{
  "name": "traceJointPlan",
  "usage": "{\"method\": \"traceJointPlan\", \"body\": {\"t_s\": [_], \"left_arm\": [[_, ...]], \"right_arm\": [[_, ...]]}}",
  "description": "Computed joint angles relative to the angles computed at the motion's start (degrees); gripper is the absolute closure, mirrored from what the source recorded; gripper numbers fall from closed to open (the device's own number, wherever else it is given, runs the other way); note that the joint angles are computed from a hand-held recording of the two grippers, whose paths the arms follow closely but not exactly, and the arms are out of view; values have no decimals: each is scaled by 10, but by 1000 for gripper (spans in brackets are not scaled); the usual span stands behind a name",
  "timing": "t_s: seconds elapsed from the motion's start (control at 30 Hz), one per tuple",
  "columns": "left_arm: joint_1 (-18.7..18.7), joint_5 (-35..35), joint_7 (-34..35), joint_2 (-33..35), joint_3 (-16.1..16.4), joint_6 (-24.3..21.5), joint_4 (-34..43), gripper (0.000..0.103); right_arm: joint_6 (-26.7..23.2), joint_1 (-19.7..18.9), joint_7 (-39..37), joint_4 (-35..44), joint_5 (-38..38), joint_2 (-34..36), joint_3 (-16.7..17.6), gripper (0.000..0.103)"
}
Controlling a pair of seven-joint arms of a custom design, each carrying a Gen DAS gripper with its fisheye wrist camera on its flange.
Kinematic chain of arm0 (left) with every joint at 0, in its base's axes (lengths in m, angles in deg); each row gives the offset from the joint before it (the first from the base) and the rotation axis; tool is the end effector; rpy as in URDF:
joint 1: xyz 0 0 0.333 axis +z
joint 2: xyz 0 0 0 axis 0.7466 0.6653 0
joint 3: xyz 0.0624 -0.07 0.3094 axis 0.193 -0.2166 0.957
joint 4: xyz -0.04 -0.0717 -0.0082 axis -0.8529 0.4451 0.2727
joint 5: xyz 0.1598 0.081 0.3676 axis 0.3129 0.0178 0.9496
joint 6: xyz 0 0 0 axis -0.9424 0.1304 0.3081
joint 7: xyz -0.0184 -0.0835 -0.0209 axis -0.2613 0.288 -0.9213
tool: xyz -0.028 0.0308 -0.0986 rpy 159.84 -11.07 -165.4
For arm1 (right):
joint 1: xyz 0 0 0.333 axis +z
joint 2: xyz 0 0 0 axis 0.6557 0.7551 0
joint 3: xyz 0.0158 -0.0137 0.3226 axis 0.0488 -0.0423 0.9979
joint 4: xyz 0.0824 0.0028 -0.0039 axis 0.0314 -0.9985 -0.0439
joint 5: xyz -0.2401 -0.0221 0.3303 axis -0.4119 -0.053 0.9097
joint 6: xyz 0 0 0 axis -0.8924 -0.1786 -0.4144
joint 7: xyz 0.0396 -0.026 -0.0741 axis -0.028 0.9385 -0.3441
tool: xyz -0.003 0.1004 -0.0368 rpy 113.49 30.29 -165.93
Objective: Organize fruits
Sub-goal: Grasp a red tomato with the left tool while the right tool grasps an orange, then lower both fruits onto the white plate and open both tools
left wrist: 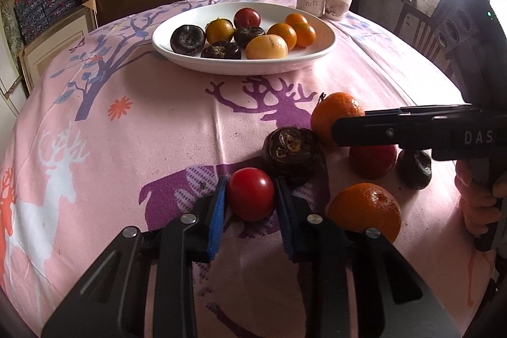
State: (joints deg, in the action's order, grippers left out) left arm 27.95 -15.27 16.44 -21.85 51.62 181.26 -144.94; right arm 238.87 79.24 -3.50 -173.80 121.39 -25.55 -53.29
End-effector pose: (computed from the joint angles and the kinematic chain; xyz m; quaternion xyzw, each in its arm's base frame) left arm 0.4370 -0.3599 0.4696 -0.4281 0.8418 -0.2903 0.1543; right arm 0.4307 0.1737 0.4690 -0.6407 0.6512 -0.0218 0.4062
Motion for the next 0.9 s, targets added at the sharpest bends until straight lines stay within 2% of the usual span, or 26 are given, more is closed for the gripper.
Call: {"method": "traceJointPlan", "body": {"t_s": [0.07, 0.3, 0.53, 0.63, 0.8, 0.9], "left_arm": [[-1, -5, 2, 0, 1, 2, -1, 75], [7, -2, -20, -9, 0, 23, -10, 75], [4, -41, -1, -8, 7, 31, 8, 75], [16, -16, -23, 8, 5, 24, 44, 75], [12, 40, -70, 72, 16, -4, 148, 75], [-5, 68, -94, 121, 30, -20, 213, 75]], "right_arm": [[9, -15, 16, -5, -18, -1, 15, 58], [52, 15, 25, -34, -14, -41, -23, 59], [94, -16, 92, -67, -69, -76, -14, 59], [108, -24, 114, -67, -91, -81, -16, 59], [86, -86, 157, -16, -159, -44, 16, 59], [75, -74, 168, 26, -183, -3, -5, 59]]}}
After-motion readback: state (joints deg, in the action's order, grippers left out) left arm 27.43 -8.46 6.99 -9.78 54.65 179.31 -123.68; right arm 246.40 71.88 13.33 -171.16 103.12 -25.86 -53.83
